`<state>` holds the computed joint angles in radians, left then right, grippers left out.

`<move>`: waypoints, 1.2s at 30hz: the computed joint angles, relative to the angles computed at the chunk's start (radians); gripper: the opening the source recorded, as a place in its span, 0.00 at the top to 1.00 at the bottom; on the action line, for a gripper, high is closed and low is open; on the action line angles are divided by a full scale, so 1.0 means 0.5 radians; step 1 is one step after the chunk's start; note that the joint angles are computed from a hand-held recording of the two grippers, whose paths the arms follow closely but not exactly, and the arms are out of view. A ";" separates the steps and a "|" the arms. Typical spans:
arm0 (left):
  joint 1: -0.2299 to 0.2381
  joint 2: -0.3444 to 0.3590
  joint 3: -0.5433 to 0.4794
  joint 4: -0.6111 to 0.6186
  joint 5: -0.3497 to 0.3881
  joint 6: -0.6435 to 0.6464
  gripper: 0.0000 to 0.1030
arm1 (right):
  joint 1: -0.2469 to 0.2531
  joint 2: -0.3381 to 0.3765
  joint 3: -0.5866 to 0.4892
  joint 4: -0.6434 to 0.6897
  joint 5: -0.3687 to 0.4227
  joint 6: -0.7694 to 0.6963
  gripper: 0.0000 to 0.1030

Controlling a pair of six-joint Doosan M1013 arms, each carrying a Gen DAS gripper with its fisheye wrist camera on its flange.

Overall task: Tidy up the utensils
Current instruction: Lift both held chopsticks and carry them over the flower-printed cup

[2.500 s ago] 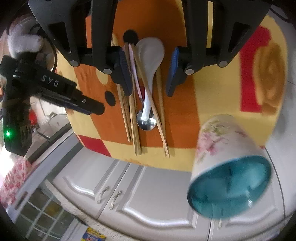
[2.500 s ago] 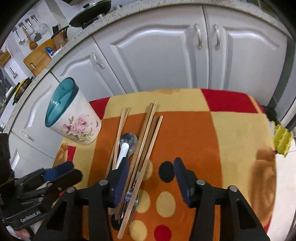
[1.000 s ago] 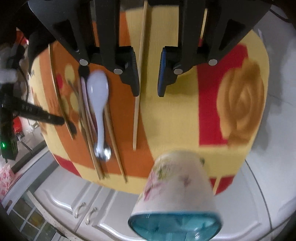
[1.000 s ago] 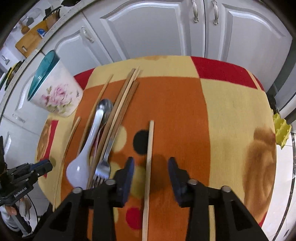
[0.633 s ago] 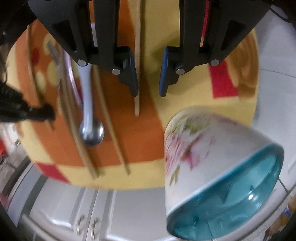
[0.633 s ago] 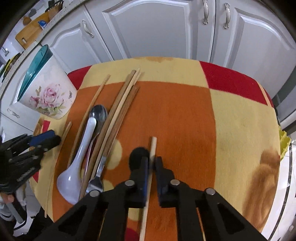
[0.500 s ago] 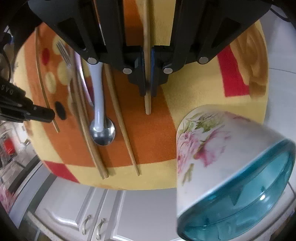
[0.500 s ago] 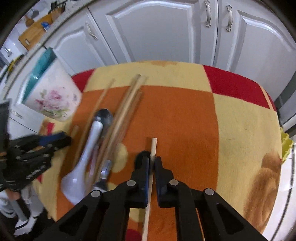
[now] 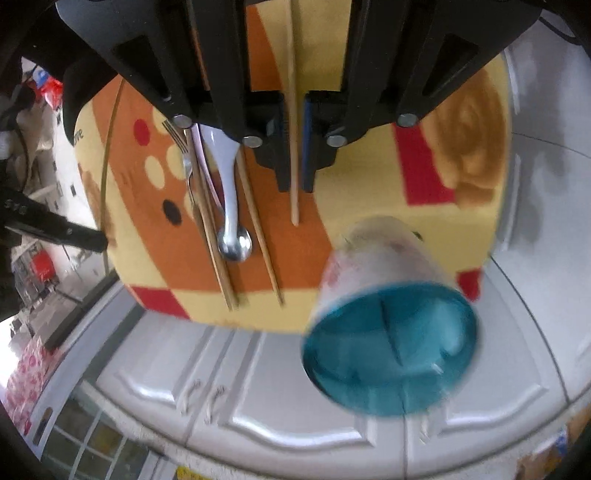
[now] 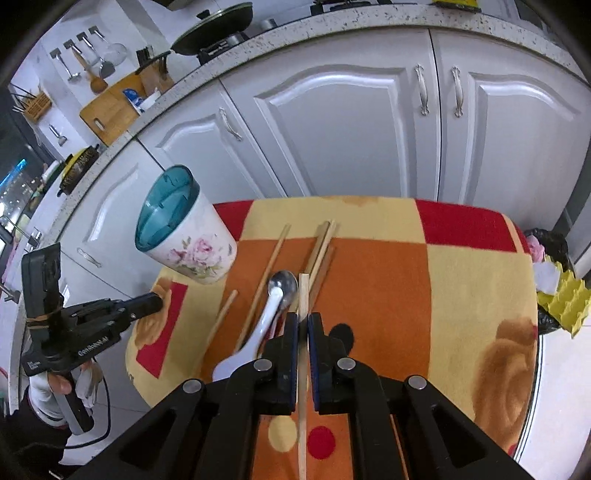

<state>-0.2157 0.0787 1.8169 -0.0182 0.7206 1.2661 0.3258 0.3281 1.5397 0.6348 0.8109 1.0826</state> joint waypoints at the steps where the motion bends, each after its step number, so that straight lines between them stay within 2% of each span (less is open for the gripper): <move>1: -0.015 0.032 -0.010 0.030 0.010 -0.028 0.78 | -0.001 -0.001 0.009 0.010 -0.003 0.005 0.95; 3: -0.044 0.087 -0.028 0.143 0.049 -0.129 0.77 | 0.000 -0.009 0.024 0.027 -0.001 0.005 0.95; 6: -0.061 0.177 -0.080 0.190 0.099 -0.150 0.77 | -0.006 -0.022 0.034 0.053 -0.002 -0.011 0.95; 8: -0.106 0.231 -0.117 0.374 0.150 -0.228 0.77 | -0.012 -0.039 0.042 0.063 -0.004 -0.020 0.95; 10: -0.114 0.267 -0.138 0.410 0.197 -0.252 0.78 | -0.018 -0.051 0.047 0.076 -0.001 -0.030 0.95; 11: -0.113 0.258 -0.122 0.421 0.149 -0.265 0.89 | -0.020 -0.056 0.050 0.090 0.000 -0.041 0.95; 13: -0.098 0.249 -0.114 0.339 0.128 -0.176 0.96 | -0.020 -0.065 0.055 0.112 -0.004 -0.054 0.95; 16: -0.014 0.169 -0.062 -0.001 0.043 -0.026 0.96 | -0.020 -0.081 0.063 0.171 0.001 -0.094 0.95; 20: 0.056 -0.033 0.028 -0.165 -0.082 0.073 0.96 | -0.024 -0.119 0.072 0.291 0.024 -0.197 0.95; 28: 0.116 -0.330 0.085 -0.172 -0.193 0.089 0.96 | 0.005 -0.168 0.037 0.447 0.056 -0.371 0.95; 33: 0.160 -0.446 0.050 -0.149 -0.306 0.044 0.96 | 0.035 -0.167 -0.035 0.490 0.086 -0.437 0.95; 34: 0.175 -0.465 0.033 -0.124 -0.340 0.020 0.96 | 0.038 -0.162 -0.063 0.527 0.106 -0.460 0.95; 36: 0.179 -0.485 -0.008 0.090 -0.424 -0.162 0.96 | 0.048 -0.158 -0.119 0.570 0.108 -0.498 0.95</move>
<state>-0.1260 -0.1638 1.8131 0.0270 0.5087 1.1848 0.3499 0.2491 1.4802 0.9197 0.8651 0.8338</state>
